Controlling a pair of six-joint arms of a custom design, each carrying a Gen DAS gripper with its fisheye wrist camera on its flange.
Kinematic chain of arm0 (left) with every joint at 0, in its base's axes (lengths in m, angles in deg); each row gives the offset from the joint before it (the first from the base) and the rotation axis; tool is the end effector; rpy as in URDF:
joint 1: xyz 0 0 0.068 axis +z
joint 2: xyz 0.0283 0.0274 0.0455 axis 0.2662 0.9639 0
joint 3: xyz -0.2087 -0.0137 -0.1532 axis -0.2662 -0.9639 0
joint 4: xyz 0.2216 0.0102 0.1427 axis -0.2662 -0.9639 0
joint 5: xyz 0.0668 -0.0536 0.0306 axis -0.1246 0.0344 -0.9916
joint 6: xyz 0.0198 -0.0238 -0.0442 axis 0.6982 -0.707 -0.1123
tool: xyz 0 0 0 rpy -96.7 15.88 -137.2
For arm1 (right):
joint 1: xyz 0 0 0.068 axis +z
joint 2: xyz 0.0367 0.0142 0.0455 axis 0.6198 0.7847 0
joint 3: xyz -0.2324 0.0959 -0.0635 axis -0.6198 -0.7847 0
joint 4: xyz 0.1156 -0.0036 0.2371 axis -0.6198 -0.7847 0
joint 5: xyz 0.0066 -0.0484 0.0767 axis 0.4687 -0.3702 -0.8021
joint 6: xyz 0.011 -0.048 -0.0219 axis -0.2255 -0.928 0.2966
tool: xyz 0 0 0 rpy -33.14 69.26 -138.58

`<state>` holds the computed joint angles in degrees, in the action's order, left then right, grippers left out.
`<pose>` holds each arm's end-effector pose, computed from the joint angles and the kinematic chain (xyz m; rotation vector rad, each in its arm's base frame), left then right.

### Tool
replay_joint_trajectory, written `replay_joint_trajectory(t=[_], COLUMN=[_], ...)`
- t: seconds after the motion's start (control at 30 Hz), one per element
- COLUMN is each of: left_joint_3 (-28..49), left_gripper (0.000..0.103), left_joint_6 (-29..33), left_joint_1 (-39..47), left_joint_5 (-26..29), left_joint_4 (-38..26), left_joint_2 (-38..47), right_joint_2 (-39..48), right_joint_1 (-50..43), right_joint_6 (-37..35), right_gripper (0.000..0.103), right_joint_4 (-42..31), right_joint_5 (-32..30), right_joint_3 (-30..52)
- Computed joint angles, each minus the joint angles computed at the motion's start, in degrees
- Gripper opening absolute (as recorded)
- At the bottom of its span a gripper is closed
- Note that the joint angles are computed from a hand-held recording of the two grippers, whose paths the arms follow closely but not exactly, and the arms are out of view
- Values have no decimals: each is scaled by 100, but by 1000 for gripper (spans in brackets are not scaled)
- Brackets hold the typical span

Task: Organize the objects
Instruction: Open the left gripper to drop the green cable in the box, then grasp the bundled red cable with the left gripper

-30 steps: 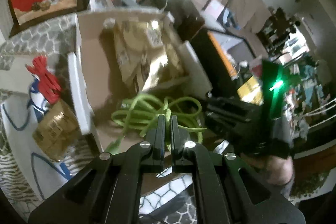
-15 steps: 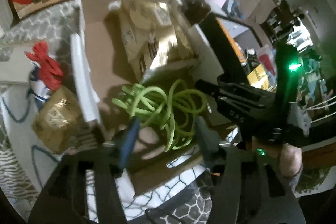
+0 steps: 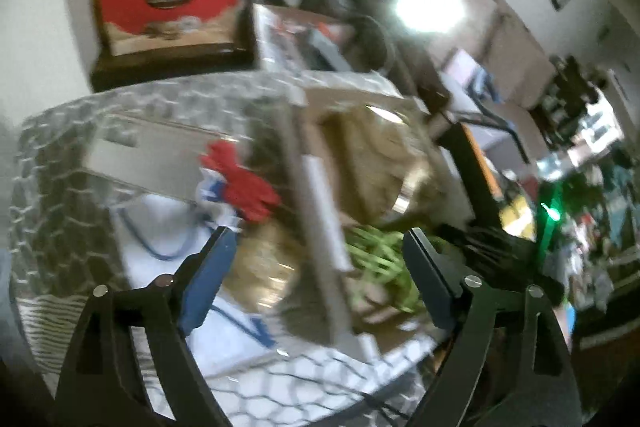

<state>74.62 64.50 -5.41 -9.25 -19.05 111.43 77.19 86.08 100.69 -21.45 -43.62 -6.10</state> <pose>0.2312 -0.1013 0.2453 0.4685 2.6653 -0.6230 0.1360 0.1348 0.1703 0.2701 2.6634 0.1676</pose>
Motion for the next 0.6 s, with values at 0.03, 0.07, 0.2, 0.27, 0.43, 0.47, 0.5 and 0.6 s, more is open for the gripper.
replay_joint_trajectory(t=[0.03,0.07,0.2,0.27,0.43,0.47,0.5,0.6], left_joint_3=[6,36,46,41,183,228,274,372], left_gripper=[85,85,85,85,85,85,83,71], left_joint_6=[35,43,39,-39,-441,-500,-567,-728], left_joint_1=[154,275,634,717,622,569,512,302], left_joint_5=[0,-7,-103,-107,-296,-357,-428,-700], left_joint_4=[31,74,321,488,939,991,1050,1169], left_joint_2=[77,201,727,981,1642,1749,1860,2038], right_joint_2=[5,0,14,27,54,63,66,61], right_joint_1=[27,1,8,9,-5,-28,-44,-70], right_joint_6=[27,-4,-9,-15,-34,-59,-76,-93], right_gripper=[16,16,16,16,16,16,16,16], right_joint_4=[-5,-5,-39,-61,-96,-92,-90,-70], right_joint_5=[11,2,11,13,3,-8,-21,-60], right_joint_3=[5,0,31,57,101,110,116,94])
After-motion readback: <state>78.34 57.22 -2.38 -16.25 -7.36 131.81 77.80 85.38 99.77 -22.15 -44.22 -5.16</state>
